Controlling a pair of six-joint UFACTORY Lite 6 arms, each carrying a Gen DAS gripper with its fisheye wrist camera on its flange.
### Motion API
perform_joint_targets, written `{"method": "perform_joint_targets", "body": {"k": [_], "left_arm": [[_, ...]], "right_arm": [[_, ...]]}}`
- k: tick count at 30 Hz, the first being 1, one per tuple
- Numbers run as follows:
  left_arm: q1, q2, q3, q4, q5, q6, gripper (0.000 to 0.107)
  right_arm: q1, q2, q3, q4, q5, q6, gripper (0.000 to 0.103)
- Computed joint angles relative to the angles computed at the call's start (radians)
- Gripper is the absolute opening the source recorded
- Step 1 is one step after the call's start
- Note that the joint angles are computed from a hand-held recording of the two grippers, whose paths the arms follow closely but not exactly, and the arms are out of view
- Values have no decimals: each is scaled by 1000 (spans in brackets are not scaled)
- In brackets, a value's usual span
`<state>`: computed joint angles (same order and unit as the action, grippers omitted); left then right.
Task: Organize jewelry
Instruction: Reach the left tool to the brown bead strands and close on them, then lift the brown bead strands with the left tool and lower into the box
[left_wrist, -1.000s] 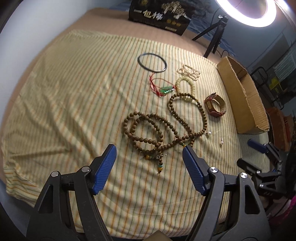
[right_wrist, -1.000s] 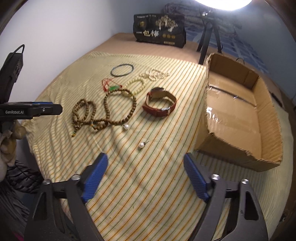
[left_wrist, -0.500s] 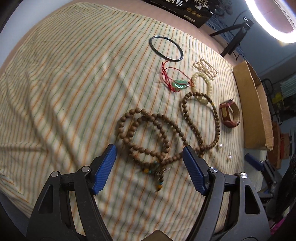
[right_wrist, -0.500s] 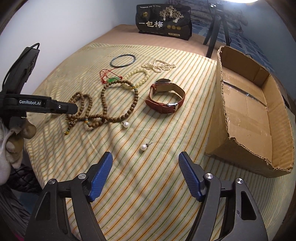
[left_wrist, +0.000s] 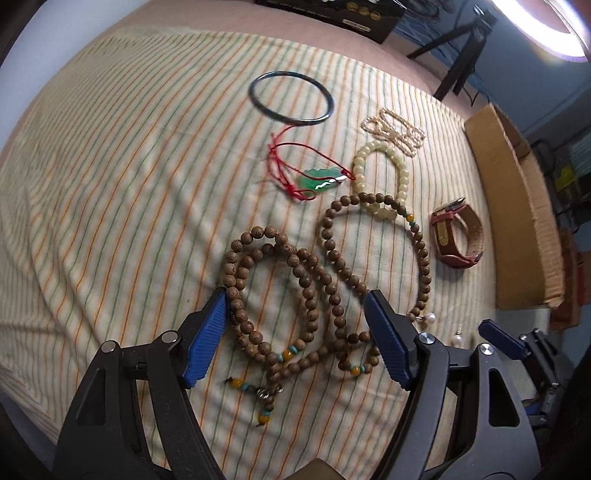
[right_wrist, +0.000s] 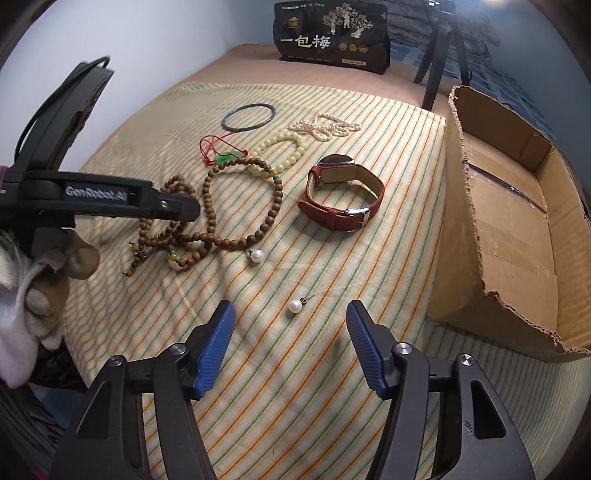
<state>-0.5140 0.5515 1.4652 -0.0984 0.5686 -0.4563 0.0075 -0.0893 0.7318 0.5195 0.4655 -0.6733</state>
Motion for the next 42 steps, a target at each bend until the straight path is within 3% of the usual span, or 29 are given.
{"method": "perform_joint_targets", "body": {"k": [3,10,18,21,23,26,28,42], "left_arm": [[-41,59,81,120,33,-107,76],[-74,162,219,209,76,-173,76],[-70,124,158,273,44,-212,64],[-68,121,151,311,37,-247,54],[-65,115,145,344,39,-267,36],[-42,83,111,285,24,-189,17],[-30,66,90,257,13,-162,13],[11,-138,-61,157,-36,-62,10]], "right_arm": [[-7,28,6,19,-5,-17,49],[-6,87,29,52,-34,-45,41],[4,114,51,13,-51,-20,30],[4,110,47,9,-51,-18,24],[3,108,48,6,-46,-17,19],[-5,106,48,25,-34,-40,11],[-10,106,51,43,-23,-60,8],[-55,-24,23,134,66,-150,7]]}}
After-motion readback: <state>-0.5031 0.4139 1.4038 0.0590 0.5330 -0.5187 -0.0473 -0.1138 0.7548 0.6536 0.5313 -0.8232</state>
